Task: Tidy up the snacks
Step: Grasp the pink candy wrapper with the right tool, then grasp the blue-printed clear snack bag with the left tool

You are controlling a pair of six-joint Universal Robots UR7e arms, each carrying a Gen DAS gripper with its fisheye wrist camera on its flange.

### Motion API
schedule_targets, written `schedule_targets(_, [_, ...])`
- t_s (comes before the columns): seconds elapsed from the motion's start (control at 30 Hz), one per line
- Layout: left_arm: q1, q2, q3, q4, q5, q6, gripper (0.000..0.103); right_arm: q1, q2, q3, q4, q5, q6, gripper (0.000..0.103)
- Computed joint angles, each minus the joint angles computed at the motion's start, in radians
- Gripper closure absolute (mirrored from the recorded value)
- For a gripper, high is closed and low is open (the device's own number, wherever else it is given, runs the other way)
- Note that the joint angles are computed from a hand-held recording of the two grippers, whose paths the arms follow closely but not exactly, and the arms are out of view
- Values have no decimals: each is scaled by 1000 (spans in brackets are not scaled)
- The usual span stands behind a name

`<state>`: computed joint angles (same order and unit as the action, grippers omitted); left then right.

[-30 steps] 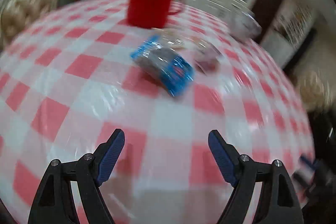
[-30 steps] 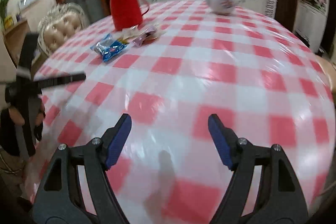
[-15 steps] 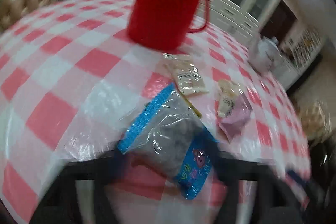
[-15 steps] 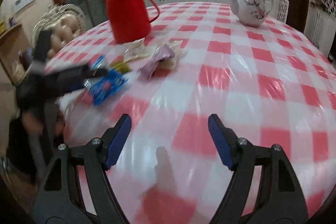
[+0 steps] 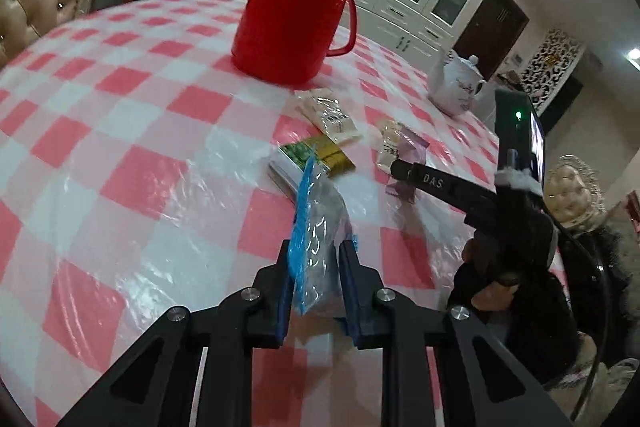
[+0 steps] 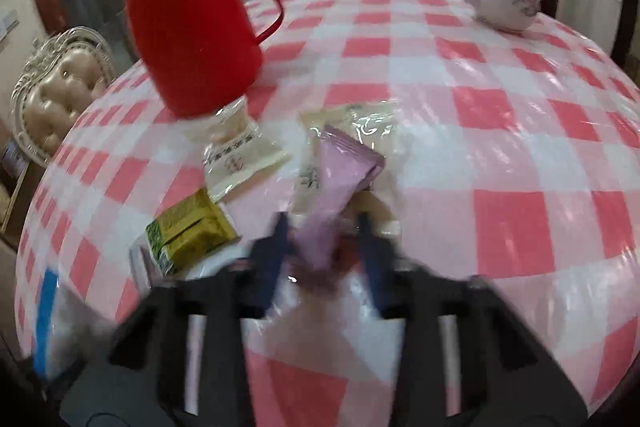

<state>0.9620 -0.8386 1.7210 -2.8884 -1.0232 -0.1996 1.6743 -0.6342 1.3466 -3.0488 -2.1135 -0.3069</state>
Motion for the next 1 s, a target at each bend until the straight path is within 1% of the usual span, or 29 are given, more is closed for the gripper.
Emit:
schedule_targets(0.07, [8,4,-12,1,-15,-5,79,-2,-23,41,-38,11,-7,80])
schedule_targets(0.13, [9,7,-15,5,2,-13,73,1,-70,133,-114,38,-50,80])
schedule_targets(0.17, [8,8,-15,5,14,-13,58,5,-87,166,-134,43,-69,80])
schedule_targets(0.2, [7,12,-16,5,25,-12,38,9,-108,208,-162,47,-96,80])
schedule_targets(0.23, [9,15,-14,-6,28,-10,32,15,-136,262,-202,50,-133,80])
schedule_targets(0.27, [11,21,-11,-31,25,-8,27,20,-159,306,-230,52,-163,80])
schedule_targets(0.33, [15,28,-13,-41,7,0,27,23,-211,389,-261,62,-184,80])
schedule_targets(0.37, [17,31,-14,-45,-3,10,27,18,-240,429,-268,77,-172,80])
schedule_targets(0.4, [16,40,-15,-59,-7,29,27,6,-280,478,-271,109,-146,80])
schedule_targets(0.47, [4,66,-21,-78,41,85,27,-11,-327,548,-294,142,-115,80])
schedule_targets(0.5, [-4,78,-26,-79,68,111,29,-15,-339,576,-312,141,-111,80])
schedule_targets(0.53, [-7,81,-29,-75,72,121,33,-18,-345,594,-327,139,-110,80])
schedule_targets(0.57, [-12,83,-27,-95,70,148,64,-24,-353,611,-331,145,-100,80])
schedule_targets(0.6, [-17,84,-31,-83,81,163,103,-34,-366,628,-310,171,-77,80])
schedule_targets(0.67, [-25,71,-24,-65,102,169,103,-44,-377,638,-277,201,-46,80])
schedule_targets(0.73, [-32,23,9,-53,98,131,103,-37,-375,645,-303,207,-65,80])
schedule_targets(0.8, [-41,-28,44,-101,102,121,103,-31,-372,650,-325,204,-88,80])
schedule_targets(0.87, [-52,-58,72,-146,150,138,103,-38,-379,651,-300,225,-81,80])
schedule_targets(0.9, [-50,-77,88,-160,158,137,103,-42,-383,652,-293,231,-77,80])
schedule_targets(0.93, [-35,-99,102,-154,125,130,103,-45,-386,651,-282,234,-72,80])
schedule_targets(0.97, [-14,-114,114,-153,69,124,102,-46,-388,651,-276,231,-70,80])
schedule_targets(1.0, [3,-120,120,-155,36,113,99,-45,-387,649,-274,224,-65,80])
